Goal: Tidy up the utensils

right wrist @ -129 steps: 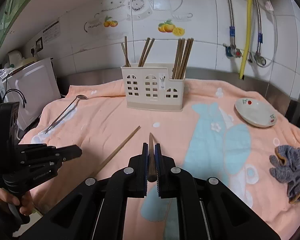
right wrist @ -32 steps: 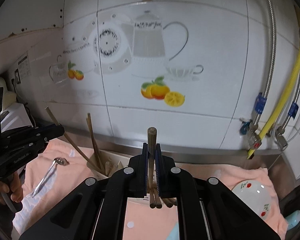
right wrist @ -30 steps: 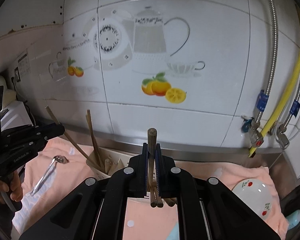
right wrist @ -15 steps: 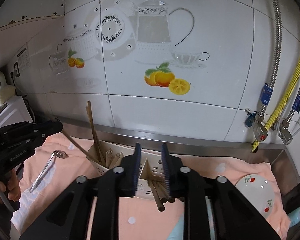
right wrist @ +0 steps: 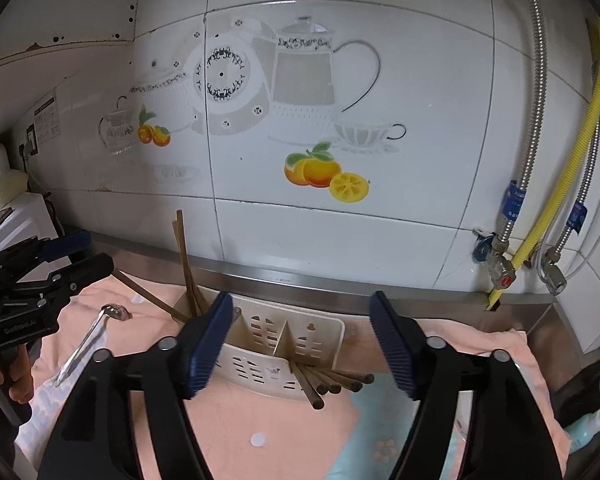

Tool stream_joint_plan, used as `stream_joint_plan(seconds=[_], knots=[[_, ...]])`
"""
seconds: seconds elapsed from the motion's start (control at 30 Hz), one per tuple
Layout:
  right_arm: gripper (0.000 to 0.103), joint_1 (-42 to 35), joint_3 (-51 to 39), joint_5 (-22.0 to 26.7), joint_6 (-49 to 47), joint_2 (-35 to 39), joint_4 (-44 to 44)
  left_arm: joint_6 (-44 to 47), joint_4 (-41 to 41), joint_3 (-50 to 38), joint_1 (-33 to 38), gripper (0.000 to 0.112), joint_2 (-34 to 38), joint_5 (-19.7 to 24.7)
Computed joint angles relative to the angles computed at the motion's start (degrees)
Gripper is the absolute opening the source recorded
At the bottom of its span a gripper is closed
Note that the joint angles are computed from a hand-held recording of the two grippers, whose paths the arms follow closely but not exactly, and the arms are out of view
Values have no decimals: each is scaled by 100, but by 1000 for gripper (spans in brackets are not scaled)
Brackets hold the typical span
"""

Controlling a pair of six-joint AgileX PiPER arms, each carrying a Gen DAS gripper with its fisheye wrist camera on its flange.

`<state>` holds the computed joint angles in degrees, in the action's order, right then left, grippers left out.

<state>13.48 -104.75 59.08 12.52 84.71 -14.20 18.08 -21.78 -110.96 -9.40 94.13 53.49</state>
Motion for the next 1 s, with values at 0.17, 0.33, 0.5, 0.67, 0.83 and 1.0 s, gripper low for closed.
stream_joint_plan(seconds=[0.17,0.33,0.5,0.67,0.83,1.0], knots=[[81,58,82,6,82,-141,-137,-83,94,134,11,90,-163,-109],[88,154,216,-5,196,-295,-315,-77,281,369,-43,98,-392,-296],[90,206,370,-23,268,-451,-398,-89,414,498,-65,98,-525,-375],[92,279,561,-57,335,-607,-496,-87,438,674,-52,98,-670,-450],[93,407,786,-86,434,-808,-606,-41,431,982,-52,98,-900,-617],[94,560,989,-112,552,-996,-745,126,313,1314,-18,98,-1160,-739]])
